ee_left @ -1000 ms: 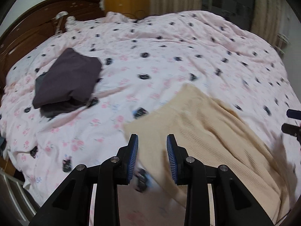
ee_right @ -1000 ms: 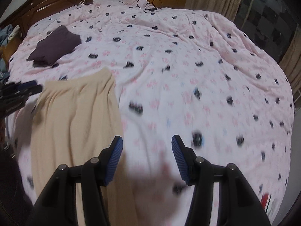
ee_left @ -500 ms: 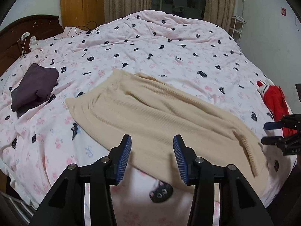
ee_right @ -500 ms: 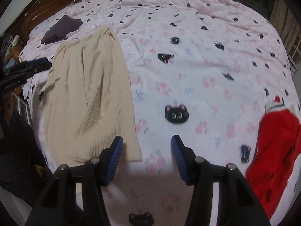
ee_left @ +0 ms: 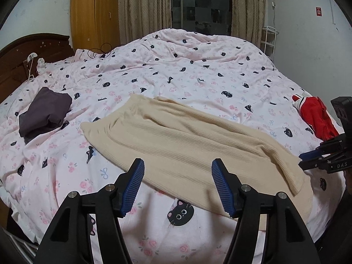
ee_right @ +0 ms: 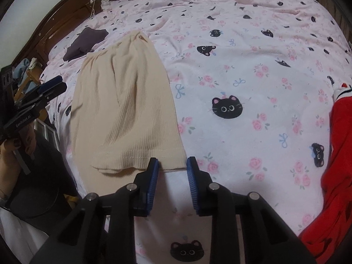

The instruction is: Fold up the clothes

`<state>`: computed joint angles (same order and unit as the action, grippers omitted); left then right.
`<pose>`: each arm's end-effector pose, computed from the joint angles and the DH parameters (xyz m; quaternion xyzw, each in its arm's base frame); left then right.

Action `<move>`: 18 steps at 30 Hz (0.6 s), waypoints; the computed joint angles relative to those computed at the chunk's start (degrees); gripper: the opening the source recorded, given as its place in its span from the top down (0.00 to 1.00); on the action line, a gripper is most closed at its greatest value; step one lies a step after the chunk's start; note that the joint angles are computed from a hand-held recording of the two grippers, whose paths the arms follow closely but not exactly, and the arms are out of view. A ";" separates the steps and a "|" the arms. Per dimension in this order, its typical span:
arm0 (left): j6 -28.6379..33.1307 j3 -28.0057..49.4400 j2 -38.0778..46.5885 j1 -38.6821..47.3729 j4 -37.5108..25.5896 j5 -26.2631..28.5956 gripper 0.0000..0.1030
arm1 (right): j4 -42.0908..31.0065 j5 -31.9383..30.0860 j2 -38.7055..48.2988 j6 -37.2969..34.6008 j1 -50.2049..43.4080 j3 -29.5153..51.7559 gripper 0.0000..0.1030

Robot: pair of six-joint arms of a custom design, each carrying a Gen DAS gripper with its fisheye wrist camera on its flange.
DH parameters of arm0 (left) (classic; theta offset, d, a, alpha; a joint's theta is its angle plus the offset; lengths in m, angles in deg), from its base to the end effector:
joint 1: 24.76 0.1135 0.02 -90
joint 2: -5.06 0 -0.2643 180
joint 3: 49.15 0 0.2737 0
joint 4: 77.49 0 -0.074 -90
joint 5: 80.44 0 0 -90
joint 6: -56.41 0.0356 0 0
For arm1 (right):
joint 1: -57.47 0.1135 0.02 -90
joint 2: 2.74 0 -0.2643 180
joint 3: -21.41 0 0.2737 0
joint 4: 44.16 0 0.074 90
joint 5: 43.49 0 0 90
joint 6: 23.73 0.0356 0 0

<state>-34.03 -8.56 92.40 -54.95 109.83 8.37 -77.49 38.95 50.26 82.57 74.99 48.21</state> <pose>0.2423 -0.1401 0.1086 0.2278 0.8750 -0.1038 0.4144 0.1530 0.0532 0.1095 -0.0276 0.9625 0.1371 0.2324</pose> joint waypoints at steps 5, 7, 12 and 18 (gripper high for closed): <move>0.10 -0.45 0.91 0.80 0.74 1.26 0.43 | 0.56 -4.95 -0.07 0.07 -4.85 -0.49 0.73; -0.09 -0.54 1.22 0.89 0.98 1.29 0.43 | 1.04 -9.01 0.36 -0.24 -8.65 -0.80 0.73; -0.60 -0.22 2.14 1.05 1.26 1.44 0.43 | 5.03 -16.30 5.09 -0.32 -13.29 -0.85 0.78; -1.04 0.21 2.85 0.67 1.52 0.60 0.43 | 7.99 -14.48 8.21 1.25 -9.76 0.24 0.94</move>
<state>-35.07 -8.34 95.24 -54.27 111.35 8.97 -69.49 24.47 58.47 83.81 65.23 48.45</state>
